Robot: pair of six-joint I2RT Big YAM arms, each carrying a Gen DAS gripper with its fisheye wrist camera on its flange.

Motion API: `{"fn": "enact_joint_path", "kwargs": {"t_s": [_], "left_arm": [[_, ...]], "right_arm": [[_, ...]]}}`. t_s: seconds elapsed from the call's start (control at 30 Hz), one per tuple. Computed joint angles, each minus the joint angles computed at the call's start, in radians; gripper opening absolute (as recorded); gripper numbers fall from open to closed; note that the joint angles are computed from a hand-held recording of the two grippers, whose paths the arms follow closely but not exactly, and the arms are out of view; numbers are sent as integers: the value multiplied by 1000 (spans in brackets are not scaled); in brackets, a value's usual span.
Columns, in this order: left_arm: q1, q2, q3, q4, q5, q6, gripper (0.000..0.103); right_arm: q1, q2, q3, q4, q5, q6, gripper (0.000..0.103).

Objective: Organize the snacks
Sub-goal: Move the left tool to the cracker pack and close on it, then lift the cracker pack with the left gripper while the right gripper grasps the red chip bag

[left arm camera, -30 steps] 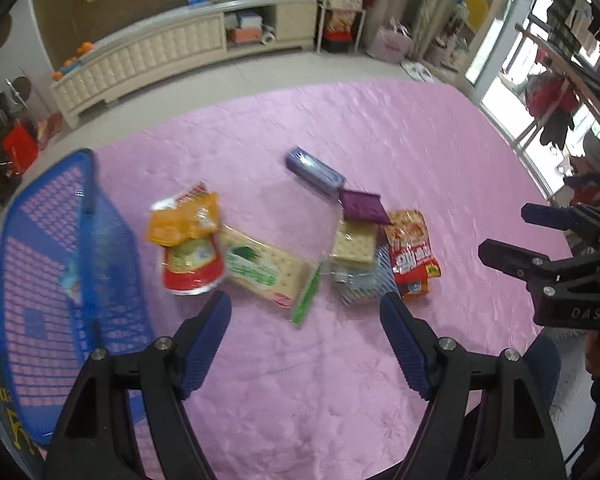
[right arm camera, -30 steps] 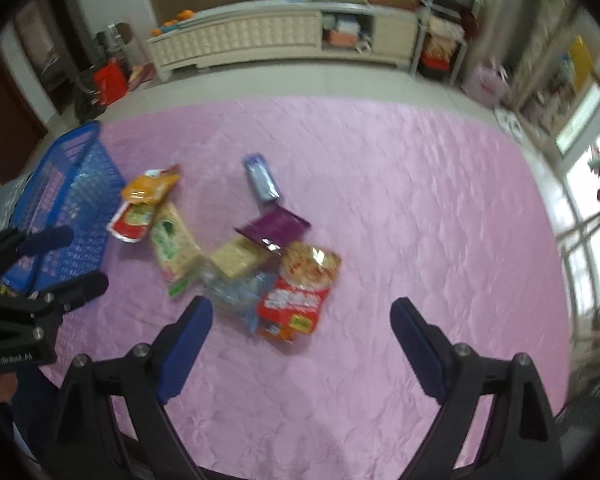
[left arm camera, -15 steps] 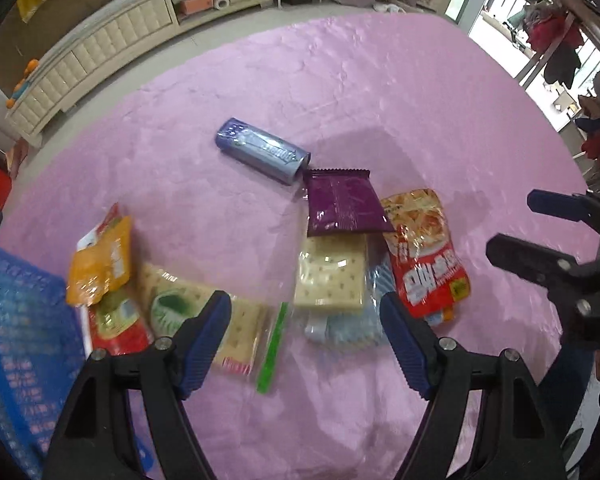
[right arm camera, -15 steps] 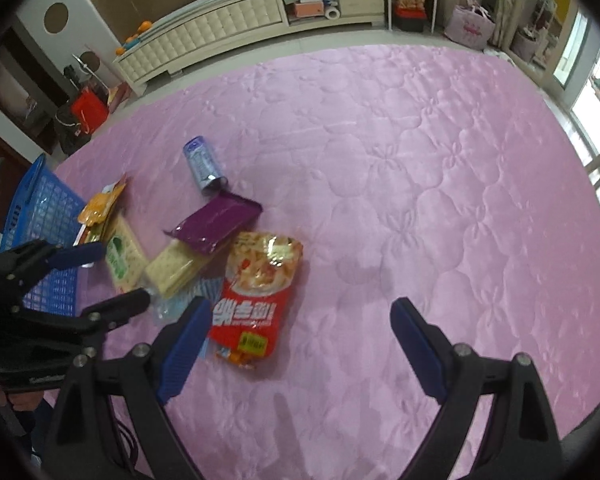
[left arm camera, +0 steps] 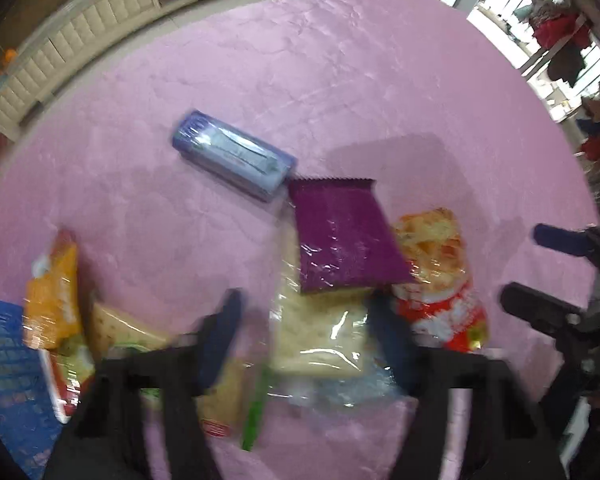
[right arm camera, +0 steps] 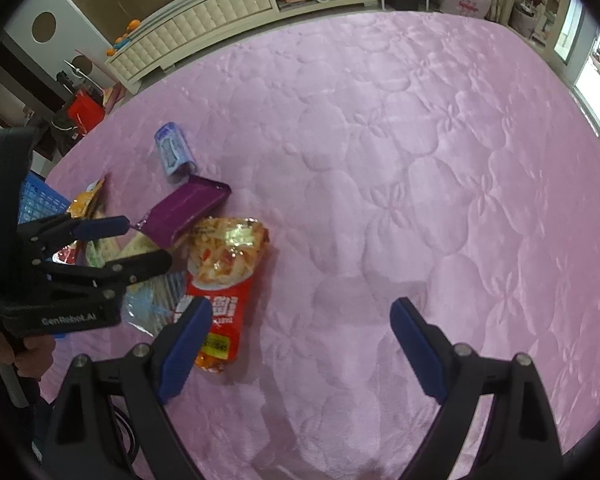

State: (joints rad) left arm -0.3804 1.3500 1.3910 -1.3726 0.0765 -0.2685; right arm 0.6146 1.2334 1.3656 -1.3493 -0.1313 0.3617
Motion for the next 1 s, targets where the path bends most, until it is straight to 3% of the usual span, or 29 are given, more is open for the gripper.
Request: {"fn": "enact_joint_path", "kwargs": {"t_s": [0.2,0.37,0.57,0.83,1.0], "left_arm": [[6,-36,-26,6,-24,-17,41],[-18,-117,-64,-4,-80,-47,41],[-57,-242,-100,-7,-157,-95,41],[-18,-331,-138,-32,-167,-136,41],[2,-355,-167,-34,-141,-137,41]], "right_arm": [[15,-8,2,-21,4,11,93],[48,-14,8,-38,23,21,93],[56,16,35,-25,-26,93,93],[103,135,131,-73,62,134,93],[162,220,209,-144,181,98,93]]}}
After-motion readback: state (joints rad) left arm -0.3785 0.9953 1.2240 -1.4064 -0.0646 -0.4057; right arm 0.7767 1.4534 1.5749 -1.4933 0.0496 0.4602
